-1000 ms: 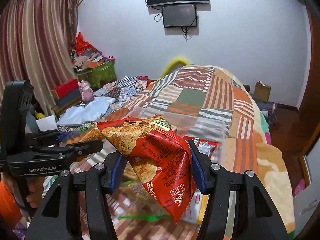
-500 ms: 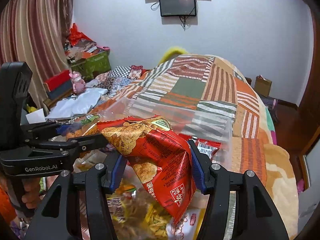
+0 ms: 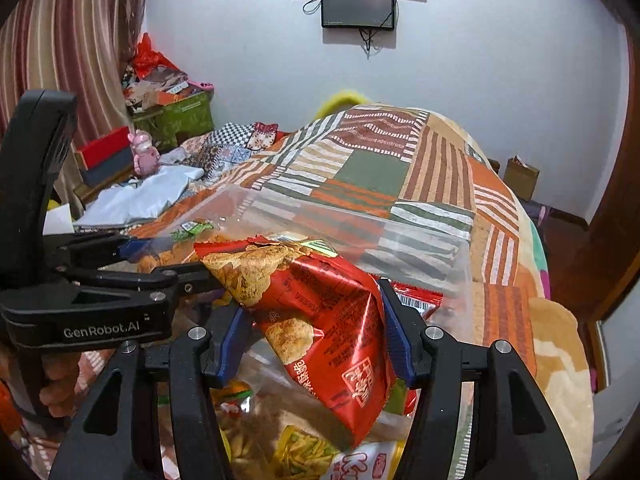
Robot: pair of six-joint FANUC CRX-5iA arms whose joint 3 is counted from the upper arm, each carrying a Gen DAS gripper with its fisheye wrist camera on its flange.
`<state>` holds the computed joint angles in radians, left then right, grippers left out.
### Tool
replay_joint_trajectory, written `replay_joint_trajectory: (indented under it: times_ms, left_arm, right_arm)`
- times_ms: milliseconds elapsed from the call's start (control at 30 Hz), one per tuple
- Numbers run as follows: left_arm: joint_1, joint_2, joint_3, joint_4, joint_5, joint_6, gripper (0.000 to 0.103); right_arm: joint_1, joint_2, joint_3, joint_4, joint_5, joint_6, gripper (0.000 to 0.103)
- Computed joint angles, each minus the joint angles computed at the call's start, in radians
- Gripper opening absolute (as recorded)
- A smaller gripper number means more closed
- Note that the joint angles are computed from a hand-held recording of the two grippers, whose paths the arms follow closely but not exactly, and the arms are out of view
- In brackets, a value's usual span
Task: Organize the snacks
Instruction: 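Carry the orange bag and red chip bag over the clear box and release both, then grasp the green pea bag with the left gripper while the right gripper grasps the green-zip cookie bag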
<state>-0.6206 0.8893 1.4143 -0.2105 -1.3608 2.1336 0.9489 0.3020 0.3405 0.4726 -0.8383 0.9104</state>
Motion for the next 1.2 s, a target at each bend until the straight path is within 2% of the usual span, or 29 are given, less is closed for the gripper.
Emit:
replay_joint_trajectory:
  times_ms: [167,233,300,400,467,567,800,1033,1200]
  left_arm:
    - [0.004,0.03,0.052,0.006,-0.033,0.001,0.059]
    - [0.007,0.029,0.05,0.014,-0.035,0.005,0.062]
    - [0.013,-0.01,-0.024,0.031,0.007,0.023,0.067]
    - [0.012,-0.043,-0.077,0.023,0.031,0.047,0.067]
    - [0.011,-0.081,-0.138,0.02,0.068,0.052,0.068]
    - [0.004,-0.098,-0.154,0.004,0.072,0.051,0.068]
    - [-0.033,-0.15,-0.199,-0.061,0.044,0.027,0.069]
    - [-0.057,-0.264,-0.357,-0.127,0.036,0.061,0.072]
    - [-0.051,-0.361,-0.504,-0.131,0.046,0.111,0.076]
  right_arm:
    - [-0.004,0.01,0.031,-0.042,-0.028,0.029,0.067]
    - [-0.006,0.008,0.036,-0.057,-0.036,0.035,0.071]
    - [-0.006,0.006,0.039,-0.068,-0.038,0.042,0.074]
    - [-0.001,-0.01,0.021,-0.053,-0.029,0.028,0.082]
    - [0.002,-0.026,0.003,-0.044,-0.015,0.017,0.083]
    - [0.003,-0.039,-0.003,-0.053,-0.01,0.017,0.083]
    - [0.025,-0.081,-0.049,-0.031,-0.01,-0.009,0.083]
    - [0.039,-0.115,-0.089,-0.055,-0.009,-0.033,0.083]
    - [0.059,-0.135,-0.115,-0.073,-0.02,-0.043,0.083]
